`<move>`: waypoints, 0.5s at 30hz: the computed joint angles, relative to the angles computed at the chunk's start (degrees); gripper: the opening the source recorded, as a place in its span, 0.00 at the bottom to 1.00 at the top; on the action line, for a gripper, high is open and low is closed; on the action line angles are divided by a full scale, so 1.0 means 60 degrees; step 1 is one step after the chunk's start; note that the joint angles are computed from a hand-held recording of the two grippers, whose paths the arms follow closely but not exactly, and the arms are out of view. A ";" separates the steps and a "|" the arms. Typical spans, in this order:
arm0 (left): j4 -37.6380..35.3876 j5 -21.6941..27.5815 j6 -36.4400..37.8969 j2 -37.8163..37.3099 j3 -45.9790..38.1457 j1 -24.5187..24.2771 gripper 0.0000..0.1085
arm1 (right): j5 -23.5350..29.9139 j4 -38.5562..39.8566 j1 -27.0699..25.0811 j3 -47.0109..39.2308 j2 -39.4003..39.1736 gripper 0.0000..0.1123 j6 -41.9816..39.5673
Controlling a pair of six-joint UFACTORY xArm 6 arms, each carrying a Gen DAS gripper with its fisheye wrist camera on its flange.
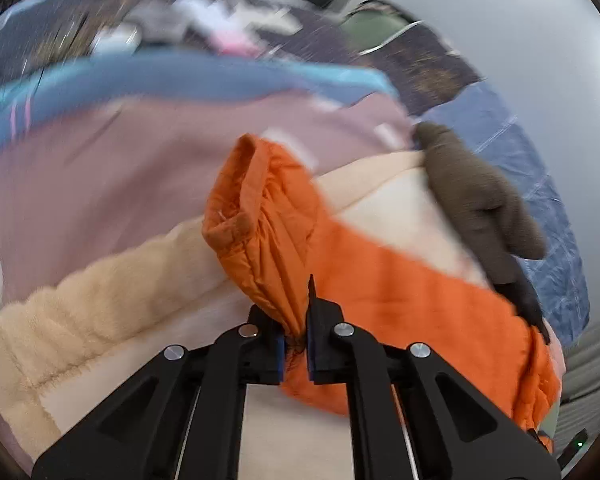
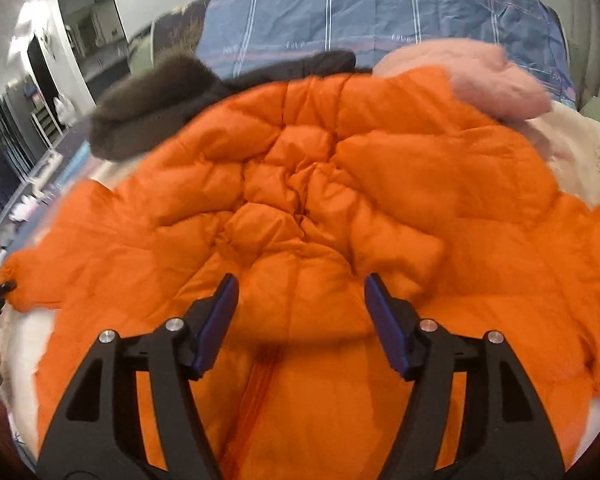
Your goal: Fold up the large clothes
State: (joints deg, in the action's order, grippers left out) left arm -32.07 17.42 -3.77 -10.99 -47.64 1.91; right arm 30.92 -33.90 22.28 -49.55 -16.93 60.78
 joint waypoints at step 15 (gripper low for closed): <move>0.1650 -0.0020 0.0893 0.1580 -0.4884 -0.6066 0.06 | 0.0414 -0.0815 -0.0348 0.3223 -0.4593 0.64 0.1239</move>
